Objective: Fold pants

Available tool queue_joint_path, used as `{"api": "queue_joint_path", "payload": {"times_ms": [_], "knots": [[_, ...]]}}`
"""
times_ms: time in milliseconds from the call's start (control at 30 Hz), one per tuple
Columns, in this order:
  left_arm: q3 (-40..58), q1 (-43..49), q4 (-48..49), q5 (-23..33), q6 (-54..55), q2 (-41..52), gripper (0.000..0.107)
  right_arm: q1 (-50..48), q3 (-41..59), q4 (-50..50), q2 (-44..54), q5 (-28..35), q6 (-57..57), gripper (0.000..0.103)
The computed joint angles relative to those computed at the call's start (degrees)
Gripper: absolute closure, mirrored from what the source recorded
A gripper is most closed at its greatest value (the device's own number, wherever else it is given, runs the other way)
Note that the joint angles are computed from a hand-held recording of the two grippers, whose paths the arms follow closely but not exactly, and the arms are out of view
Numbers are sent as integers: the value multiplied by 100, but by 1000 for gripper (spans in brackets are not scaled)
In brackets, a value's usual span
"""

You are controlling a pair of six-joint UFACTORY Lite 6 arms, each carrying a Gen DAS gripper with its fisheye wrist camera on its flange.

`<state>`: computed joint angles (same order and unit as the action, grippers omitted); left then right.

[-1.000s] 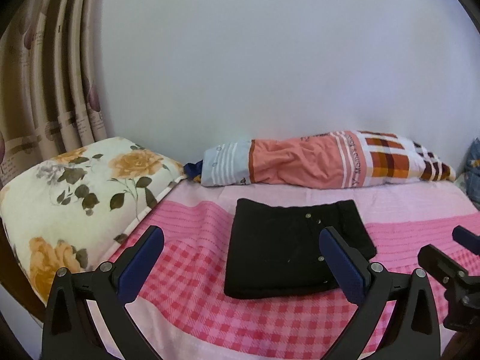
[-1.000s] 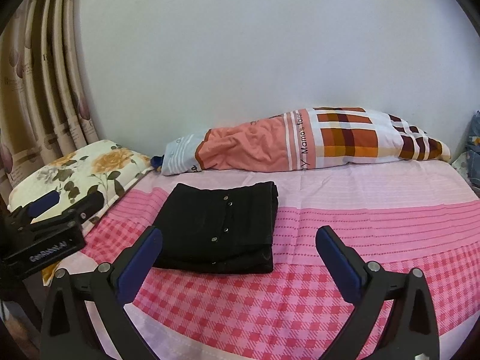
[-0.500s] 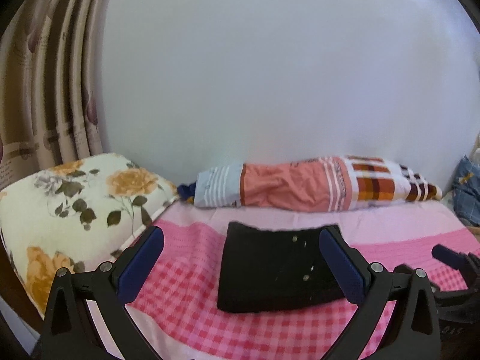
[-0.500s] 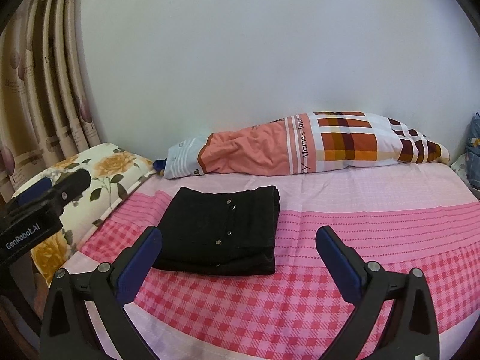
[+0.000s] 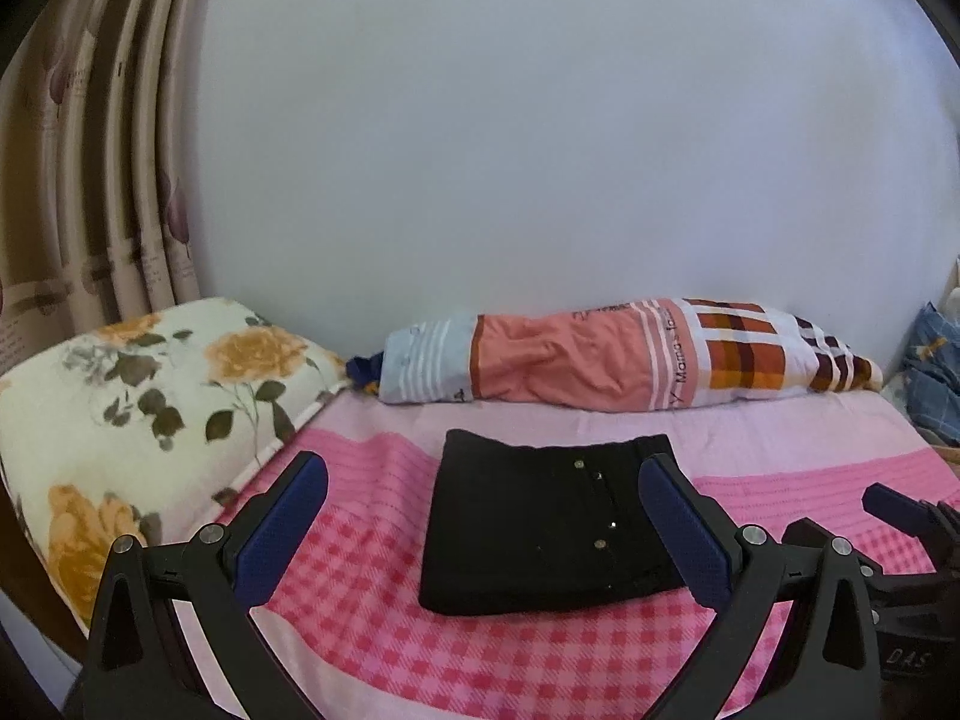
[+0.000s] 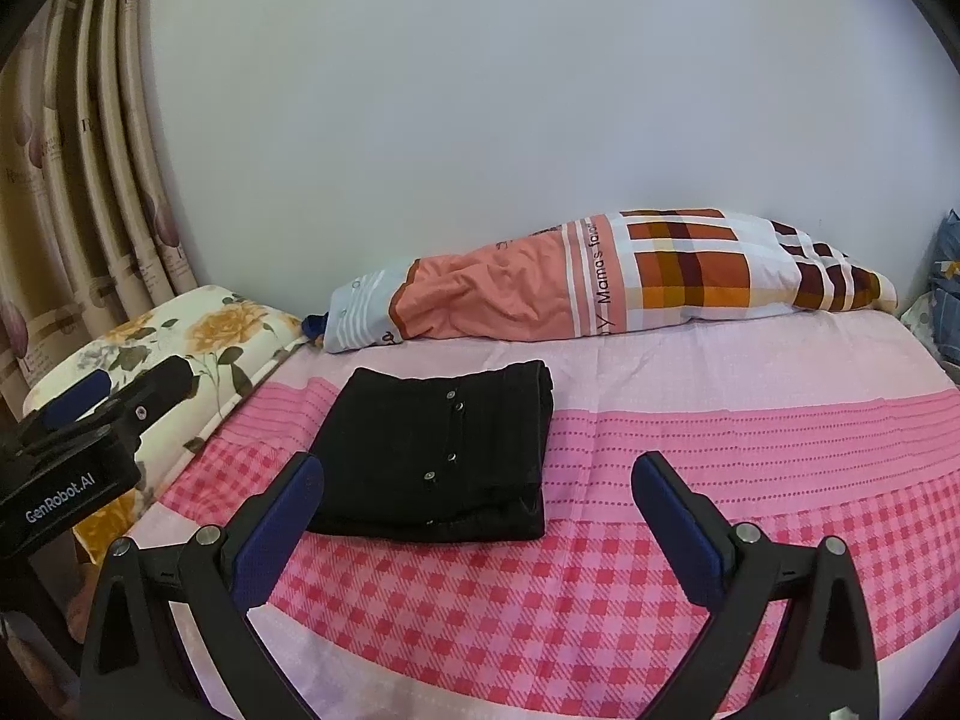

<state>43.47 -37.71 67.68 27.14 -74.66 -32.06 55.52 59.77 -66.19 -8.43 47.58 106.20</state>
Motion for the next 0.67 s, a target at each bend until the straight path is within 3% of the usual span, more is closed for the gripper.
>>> {"api": "queue_joint_path", "payload": {"times_ms": [267,467,600,667], "knots": [[1,159,-684,-216,600,277,4,-39,-29,71,103,-138,-3,1],[-129,304,-740,-447,451,368,4,-126,-65,129,151,-301,-15,1],[-124,252,-652,-388,297,427,4,-137,-80,80,160,-303,30,1],[-66,52,-336,-98,-9,520,4,-141,-101,64,166,-290,57,1]]}}
